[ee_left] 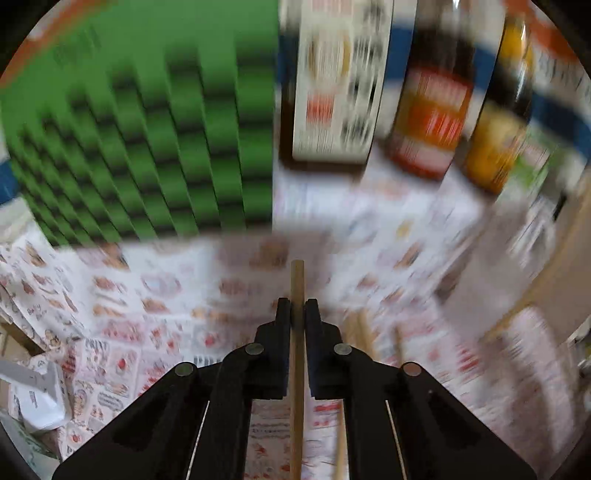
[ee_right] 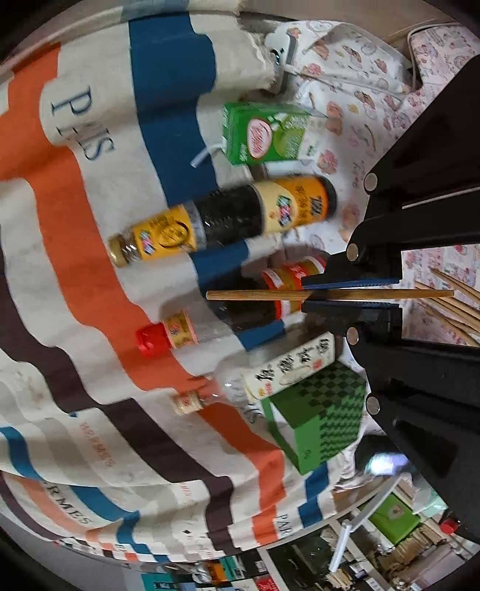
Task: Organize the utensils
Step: 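Grasp a chopstick with the left tool while the right tool lifts its chopstick, then carry both held chopsticks over the clear cup and lower them in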
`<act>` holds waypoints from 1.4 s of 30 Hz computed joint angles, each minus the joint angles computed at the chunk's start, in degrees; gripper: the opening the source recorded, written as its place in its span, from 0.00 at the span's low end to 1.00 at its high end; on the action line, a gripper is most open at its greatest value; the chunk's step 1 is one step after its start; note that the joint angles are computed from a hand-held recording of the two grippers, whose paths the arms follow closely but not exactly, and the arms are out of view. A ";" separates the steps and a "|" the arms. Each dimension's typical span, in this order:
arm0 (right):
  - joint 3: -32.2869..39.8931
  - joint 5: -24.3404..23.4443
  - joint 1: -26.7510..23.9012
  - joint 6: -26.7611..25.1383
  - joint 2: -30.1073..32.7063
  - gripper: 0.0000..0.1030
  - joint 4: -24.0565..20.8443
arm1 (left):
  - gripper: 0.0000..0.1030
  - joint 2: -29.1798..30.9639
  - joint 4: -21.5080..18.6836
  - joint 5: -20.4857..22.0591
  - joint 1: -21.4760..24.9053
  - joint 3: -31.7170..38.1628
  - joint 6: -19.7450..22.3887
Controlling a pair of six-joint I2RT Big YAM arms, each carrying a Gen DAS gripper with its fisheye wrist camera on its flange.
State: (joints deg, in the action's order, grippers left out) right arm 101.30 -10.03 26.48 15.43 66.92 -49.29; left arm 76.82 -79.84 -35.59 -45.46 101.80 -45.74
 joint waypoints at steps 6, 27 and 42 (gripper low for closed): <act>-2.79 -0.87 -3.57 1.26 -1.48 0.07 5.63 | 0.06 0.03 1.11 -8.57 -5.32 10.08 5.86; -1.25 -2.16 -11.34 -2.46 2.82 0.07 1.64 | 0.06 13.71 28.97 -10.93 -9.37 26.60 27.00; 4.13 -14.49 -14.94 0.30 9.23 0.07 -10.43 | 0.06 14.54 30.91 -1.07 -3.68 17.81 18.03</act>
